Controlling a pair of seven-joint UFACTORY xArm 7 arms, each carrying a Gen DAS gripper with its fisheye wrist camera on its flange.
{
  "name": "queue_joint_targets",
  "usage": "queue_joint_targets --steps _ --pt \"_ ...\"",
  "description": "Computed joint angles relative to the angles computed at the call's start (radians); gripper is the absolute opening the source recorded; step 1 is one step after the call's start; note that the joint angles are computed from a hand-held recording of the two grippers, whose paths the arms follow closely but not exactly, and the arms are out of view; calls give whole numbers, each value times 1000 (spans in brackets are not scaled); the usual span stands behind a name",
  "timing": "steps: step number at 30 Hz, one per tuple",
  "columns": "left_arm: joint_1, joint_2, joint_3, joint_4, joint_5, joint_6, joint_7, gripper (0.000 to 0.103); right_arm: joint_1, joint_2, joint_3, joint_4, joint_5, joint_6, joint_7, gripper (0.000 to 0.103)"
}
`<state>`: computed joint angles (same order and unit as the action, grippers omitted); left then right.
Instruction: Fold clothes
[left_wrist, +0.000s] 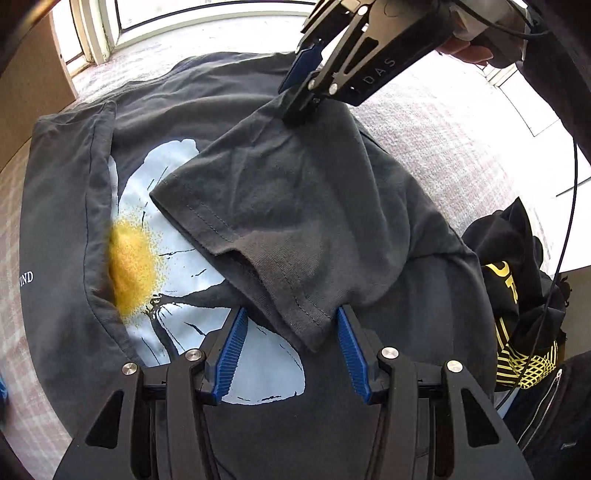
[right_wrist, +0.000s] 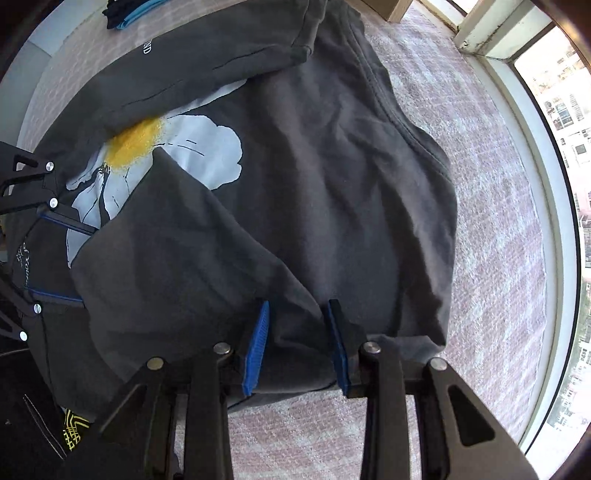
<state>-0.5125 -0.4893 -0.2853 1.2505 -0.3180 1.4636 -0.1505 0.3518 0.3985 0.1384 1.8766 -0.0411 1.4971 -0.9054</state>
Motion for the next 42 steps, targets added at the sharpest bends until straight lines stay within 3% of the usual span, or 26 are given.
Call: queue_joint_targets --steps 1,4,10,13,15,16,19,21,25,29,36,42 --pt "-2 6 -4 5 5 -1 6 23 -3 3 0 6 9 -2 8 8" --pt "-9 24 -13 23 20 -3 27 13 -18 -6 2 3 37 -27 5 5" --pt "4 47 -26 82 101 6 60 11 -64 34 -13 107 109 -32 57 5" --pt "16 52 -19 93 118 9 60 15 -71 146 -35 280 95 79 136 6" --pt "17 52 3 71 79 44 53 12 -67 187 -46 339 75 103 181 16" --pt "15 43 14 57 54 51 54 12 -76 205 -41 374 89 125 188 16" --pt "14 10 22 38 36 69 73 15 -157 254 5 523 233 213 187 21" --pt "22 7 26 51 36 70 79 15 -189 289 16 622 284 255 209 35" --pt "46 40 26 96 62 60 93 19 -206 208 4 516 307 190 244 35" --pt "56 60 28 95 57 33 93 19 -148 73 19 226 280 27 152 35" --pt "41 62 14 38 26 -22 54 20 -7 79 43 131 176 -7 71 35" --pt "33 49 18 4 27 -49 37 20 53 36 37 31 73 -81 -17 35"
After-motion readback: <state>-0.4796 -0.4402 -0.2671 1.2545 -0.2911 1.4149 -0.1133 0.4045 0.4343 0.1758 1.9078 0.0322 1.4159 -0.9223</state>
